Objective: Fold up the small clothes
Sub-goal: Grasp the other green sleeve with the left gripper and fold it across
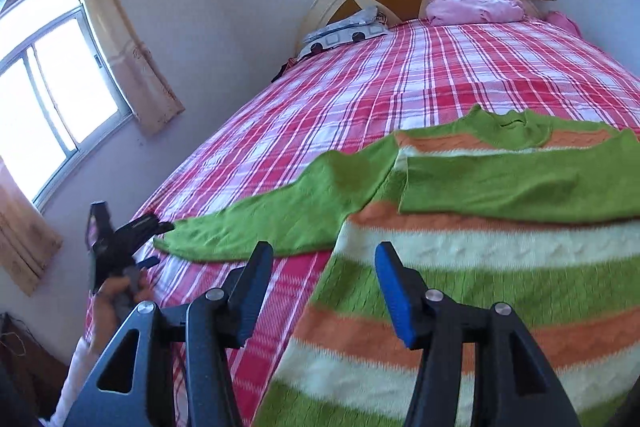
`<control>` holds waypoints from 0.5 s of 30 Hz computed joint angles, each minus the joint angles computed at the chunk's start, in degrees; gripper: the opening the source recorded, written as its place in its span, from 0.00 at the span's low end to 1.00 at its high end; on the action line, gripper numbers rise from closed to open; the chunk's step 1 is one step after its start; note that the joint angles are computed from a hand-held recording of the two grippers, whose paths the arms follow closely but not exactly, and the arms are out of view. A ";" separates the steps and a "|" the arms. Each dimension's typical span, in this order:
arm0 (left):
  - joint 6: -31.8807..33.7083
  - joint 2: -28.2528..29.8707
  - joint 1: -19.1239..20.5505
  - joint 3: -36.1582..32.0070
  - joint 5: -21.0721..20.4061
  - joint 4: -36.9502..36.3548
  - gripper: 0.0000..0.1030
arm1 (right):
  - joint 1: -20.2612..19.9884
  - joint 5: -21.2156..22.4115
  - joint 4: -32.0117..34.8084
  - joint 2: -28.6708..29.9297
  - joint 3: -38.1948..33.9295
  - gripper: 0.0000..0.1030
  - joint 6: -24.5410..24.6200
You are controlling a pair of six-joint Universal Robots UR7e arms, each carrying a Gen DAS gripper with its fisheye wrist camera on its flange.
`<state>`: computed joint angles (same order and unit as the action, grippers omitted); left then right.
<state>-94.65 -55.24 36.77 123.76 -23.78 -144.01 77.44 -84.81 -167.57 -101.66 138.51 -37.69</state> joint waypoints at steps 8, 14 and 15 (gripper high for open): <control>2.43 2.08 1.16 -2.43 1.38 2.97 0.22 | -2.53 -0.23 1.22 -2.27 0.33 0.53 2.41; 11.37 3.41 0.99 -1.68 1.87 -8.81 0.09 | -4.76 -0.53 1.60 -2.76 -0.41 0.53 5.06; 13.16 3.97 0.66 -2.09 2.23 -10.43 0.09 | -5.46 -0.36 1.75 -3.06 -0.60 0.53 5.65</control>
